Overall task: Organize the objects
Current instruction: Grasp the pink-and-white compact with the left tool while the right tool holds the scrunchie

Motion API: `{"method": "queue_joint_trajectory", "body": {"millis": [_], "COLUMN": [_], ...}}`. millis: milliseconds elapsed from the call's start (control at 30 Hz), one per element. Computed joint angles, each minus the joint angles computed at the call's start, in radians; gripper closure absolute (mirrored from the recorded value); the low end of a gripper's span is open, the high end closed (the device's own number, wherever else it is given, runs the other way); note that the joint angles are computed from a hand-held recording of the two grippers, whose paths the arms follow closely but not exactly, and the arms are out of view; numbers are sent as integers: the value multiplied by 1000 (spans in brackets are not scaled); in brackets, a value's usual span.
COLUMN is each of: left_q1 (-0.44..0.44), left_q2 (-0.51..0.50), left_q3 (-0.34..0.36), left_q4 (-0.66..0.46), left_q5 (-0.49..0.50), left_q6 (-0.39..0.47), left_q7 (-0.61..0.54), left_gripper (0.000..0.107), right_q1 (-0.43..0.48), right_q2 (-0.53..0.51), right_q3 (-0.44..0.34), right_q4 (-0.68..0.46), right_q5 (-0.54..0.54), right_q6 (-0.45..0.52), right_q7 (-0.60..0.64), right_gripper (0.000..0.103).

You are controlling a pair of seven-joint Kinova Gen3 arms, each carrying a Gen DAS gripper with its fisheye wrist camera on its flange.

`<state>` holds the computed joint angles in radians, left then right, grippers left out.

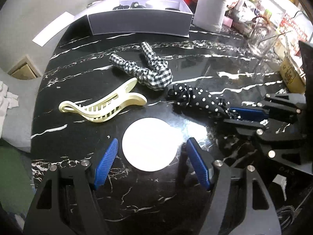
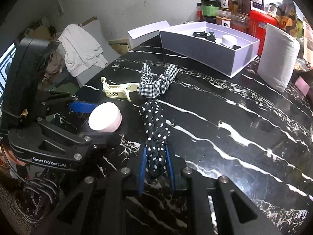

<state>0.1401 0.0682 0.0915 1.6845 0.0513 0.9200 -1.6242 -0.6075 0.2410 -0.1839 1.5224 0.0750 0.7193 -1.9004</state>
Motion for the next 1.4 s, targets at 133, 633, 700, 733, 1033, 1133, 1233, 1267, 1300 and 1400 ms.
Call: {"method": "queue_joint_trajectory", "body": {"millis": [133, 633, 700, 733, 1033, 1133, 1233, 1267, 1300, 1400], "left_q1": [-2, -14, -19, -24, -39, -43, -44, -44, -45, -48], "left_q2": [-4, -31, -29, -29, -30, -31, -33, -34, -33, -34], "left_q3": [0, -6, -8, -10, -15, -17, -17, -17, -17, -19], "left_q4": [12, 66, 59, 58, 56, 58, 60, 60, 58, 55], "left_q5": [4, 23, 36, 54, 96, 105, 103, 101, 101, 110], "left_q6": [-23, -114, -100, -95, -86, -84, -85, -83, -81, -71], "left_q7": [-15, -61, -66, -78, -106, -111, -106, -104, -103, -106], "left_gripper": [36, 57, 59, 59, 59, 59, 59, 59, 59, 59], "right_q1": [5, -19, -22, -25, -46, -58, -66, -67, -63, -50], "right_q2": [6, 25, 25, 26, 36, 40, 43, 43, 42, 40], "right_q3": [-3, 10, 12, 13, 20, 25, 28, 29, 26, 17], "right_q4": [-5, -21, -21, -23, -35, -38, -41, -42, -41, -41], "right_q5": [-8, 15, 21, 27, 67, 90, 107, 110, 104, 83], "right_q6": [1, -7, -8, -5, 2, -1, 2, 5, 4, 6], "right_q7": [11, -11, -20, -25, -56, -72, -84, -88, -84, -70], "right_gripper": [84, 64, 64, 64, 63, 63, 73, 77, 79, 82]}}
